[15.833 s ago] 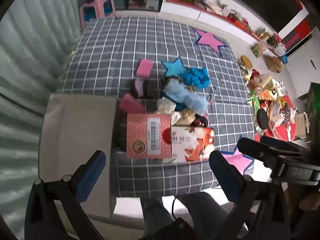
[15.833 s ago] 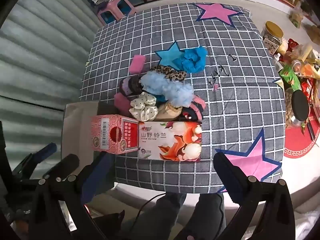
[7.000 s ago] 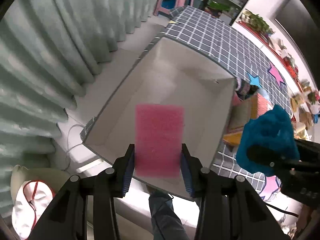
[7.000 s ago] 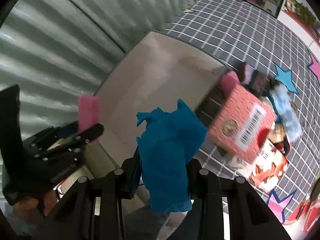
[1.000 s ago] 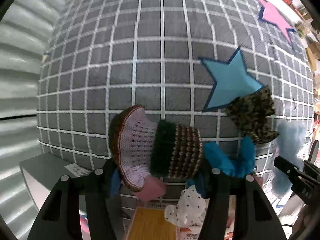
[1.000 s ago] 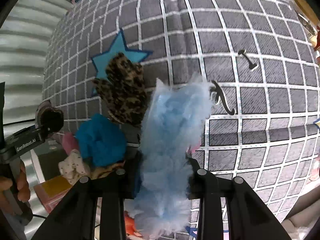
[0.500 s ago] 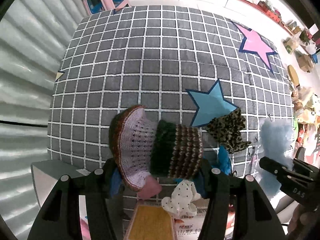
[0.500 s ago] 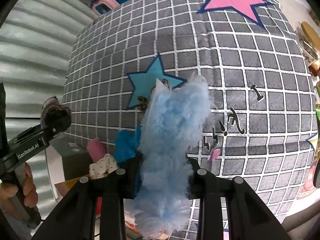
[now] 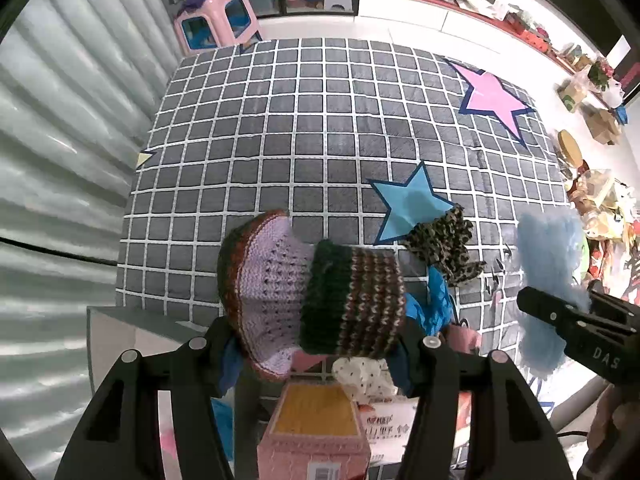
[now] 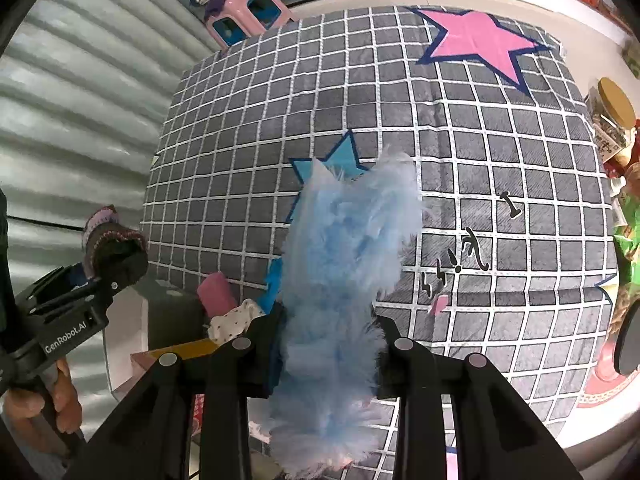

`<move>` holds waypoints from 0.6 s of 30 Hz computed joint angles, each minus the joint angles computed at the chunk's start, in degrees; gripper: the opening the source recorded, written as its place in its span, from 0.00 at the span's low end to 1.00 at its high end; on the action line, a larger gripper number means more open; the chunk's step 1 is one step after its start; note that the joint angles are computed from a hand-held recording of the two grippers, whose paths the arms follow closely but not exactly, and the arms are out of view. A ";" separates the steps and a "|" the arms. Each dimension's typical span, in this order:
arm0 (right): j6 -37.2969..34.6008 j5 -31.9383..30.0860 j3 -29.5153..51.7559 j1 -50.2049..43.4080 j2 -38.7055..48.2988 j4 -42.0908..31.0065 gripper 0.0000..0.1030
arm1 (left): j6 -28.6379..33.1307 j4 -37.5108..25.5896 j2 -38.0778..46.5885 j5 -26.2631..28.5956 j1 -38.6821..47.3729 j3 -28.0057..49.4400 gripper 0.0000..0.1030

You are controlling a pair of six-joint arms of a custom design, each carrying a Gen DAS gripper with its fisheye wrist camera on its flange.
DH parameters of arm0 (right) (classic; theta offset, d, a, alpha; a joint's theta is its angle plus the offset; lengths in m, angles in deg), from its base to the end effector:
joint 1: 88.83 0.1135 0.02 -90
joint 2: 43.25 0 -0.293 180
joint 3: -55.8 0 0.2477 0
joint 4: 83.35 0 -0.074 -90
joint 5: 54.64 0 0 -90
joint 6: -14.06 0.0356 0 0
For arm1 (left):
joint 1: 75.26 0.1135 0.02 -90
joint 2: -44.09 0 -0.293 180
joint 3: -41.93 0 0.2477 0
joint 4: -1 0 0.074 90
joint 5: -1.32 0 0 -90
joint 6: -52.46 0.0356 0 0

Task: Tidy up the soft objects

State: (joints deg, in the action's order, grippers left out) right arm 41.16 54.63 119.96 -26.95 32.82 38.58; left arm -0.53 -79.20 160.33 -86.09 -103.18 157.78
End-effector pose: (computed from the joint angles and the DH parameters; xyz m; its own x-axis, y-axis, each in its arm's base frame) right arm 0.1181 0.1961 0.2457 -0.4920 0.8623 -0.1201 0.7492 0.4896 0.4460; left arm 0.3661 -0.1958 0.2665 -0.4106 0.8981 -0.1574 0.9035 0.4240 0.0628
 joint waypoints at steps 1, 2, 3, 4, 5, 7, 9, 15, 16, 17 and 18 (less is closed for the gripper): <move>0.38 0.37 1.10 0.48 0.55 -1.01 0.33 | 0.29 0.02 -0.53 0.19 0.28 -0.35 0.61; 0.68 0.73 2.57 1.04 1.28 -2.31 0.33 | 0.75 -0.02 -1.19 0.48 0.75 -0.72 0.61; 0.94 0.99 3.61 1.47 1.76 -3.25 0.33 | 1.22 0.08 -1.93 0.71 1.21 -1.26 0.61; 1.13 1.30 4.99 1.76 2.58 -4.18 0.33 | 1.90 -0.03 -2.69 0.99 1.87 -1.66 0.61; 1.23 1.58 6.36 2.03 3.31 -5.14 0.33 | 2.20 -0.10 -3.15 1.12 2.24 -1.92 0.61; 1.64 1.94 8.82 2.69 4.50 -7.05 0.33 | 3.18 -0.44 -4.35 1.58 3.36 -2.46 0.61; 2.13 2.41 11.36 3.41 5.94 -8.82 0.33 | 4.59 -0.73 -5.79 2.28 4.67 -3.16 0.61; 4.09 3.38 18.76 6.00 10.75 -13.14 0.33 | 9.10 -1.43 -10.05 3.98 8.39 -6.07 0.61; 4.62 3.52 19.78 6.53 11.46 -13.70 0.33 | 9.94 -1.83 -10.65 4.41 9.15 -6.46 0.61; 5.20 3.69 20.72 7.05 12.10 -14.28 0.33 | 10.54 -2.06 -11.14 4.64 9.66 -6.80 0.61; 5.93 3.81 21.86 7.67 12.92 -15.02 0.33 | 11.18 -2.24 -11.60 4.87 10.17 -7.14 0.61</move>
State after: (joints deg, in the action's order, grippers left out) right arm 47.08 58.44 141.82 -19.28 45.74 23.56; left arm 10.65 -81.43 148.72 -81.22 -93.01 150.63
